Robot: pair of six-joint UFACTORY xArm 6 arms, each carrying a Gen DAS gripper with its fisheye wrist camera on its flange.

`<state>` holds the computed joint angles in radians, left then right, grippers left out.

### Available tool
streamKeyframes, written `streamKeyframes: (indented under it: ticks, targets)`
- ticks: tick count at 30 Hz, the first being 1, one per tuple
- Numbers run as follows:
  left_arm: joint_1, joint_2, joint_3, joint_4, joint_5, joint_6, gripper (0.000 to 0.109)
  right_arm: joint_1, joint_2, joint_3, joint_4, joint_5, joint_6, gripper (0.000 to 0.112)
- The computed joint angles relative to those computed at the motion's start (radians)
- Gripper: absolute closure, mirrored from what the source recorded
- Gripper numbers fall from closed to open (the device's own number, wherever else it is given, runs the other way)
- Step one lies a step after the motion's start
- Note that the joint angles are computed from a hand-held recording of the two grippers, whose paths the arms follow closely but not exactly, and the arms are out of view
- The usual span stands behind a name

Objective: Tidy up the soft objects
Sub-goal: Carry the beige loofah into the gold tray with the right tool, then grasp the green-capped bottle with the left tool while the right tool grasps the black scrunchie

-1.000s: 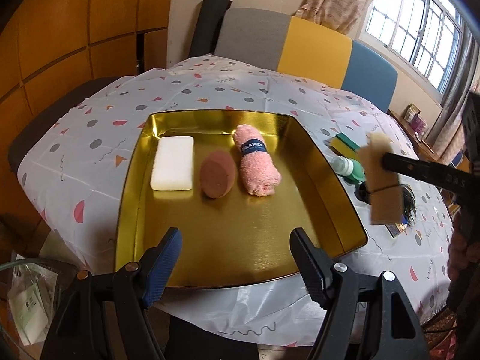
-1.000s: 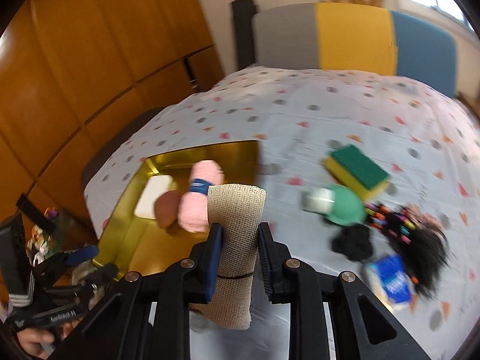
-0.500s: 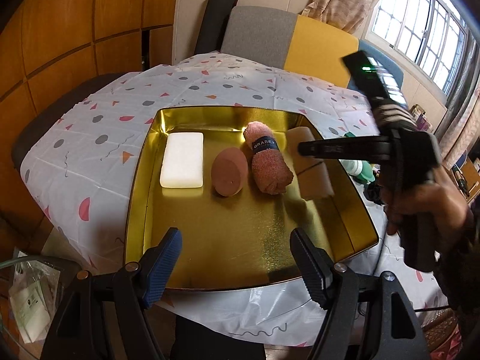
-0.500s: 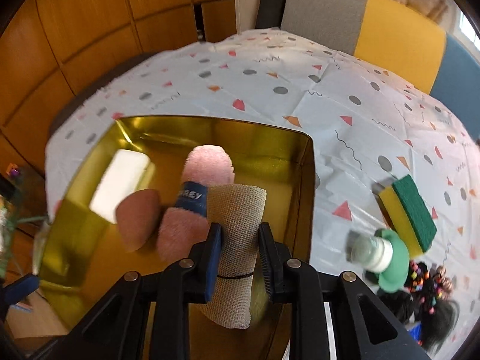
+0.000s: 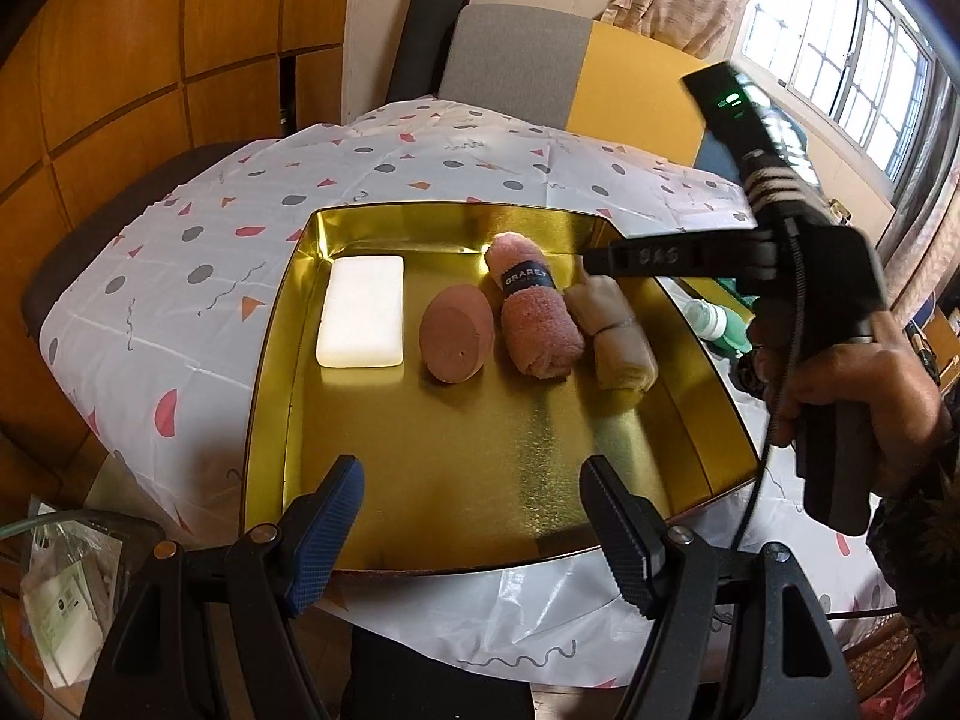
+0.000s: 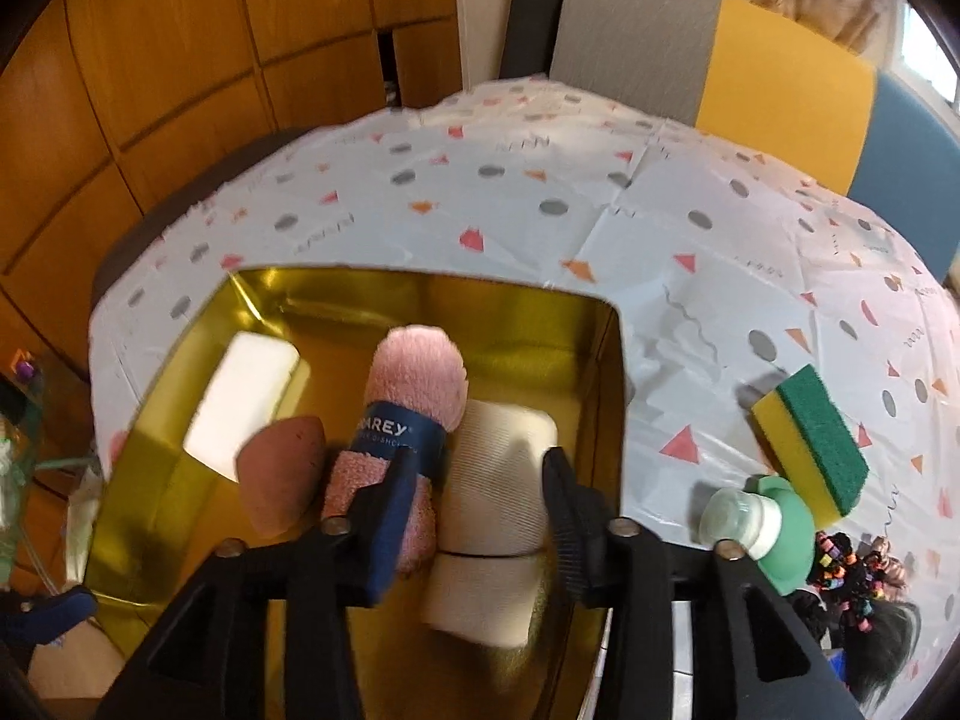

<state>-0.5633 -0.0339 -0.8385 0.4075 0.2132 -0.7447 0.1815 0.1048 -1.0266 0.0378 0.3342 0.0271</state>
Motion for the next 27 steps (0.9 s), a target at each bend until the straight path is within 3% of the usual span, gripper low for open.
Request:
streamKeyframes:
  ticks: [12,17,20,27]
  targets:
    - [-0.024,-0.005,-0.004,0.023,0.016,-0.005,0.034,-0.039,-0.198,0.191,0.116,-0.094,-0.076,0.054]
    - [-0.034,0.001,-0.009,-0.065,0.011,0.07,0.034,-0.098,-0.297,0.284,0.143,-0.106,-0.1,0.049]
    - [-0.037,-0.003,-0.014,-0.091,0.001,0.082,0.042,-0.164,-0.371,0.348,0.129,-0.111,-0.106,0.045]
    - [-0.076,0.037,-0.09,-0.199,0.025,0.222,0.042,-0.385,-0.477,0.463,0.158,-0.083,-0.148,0.043]
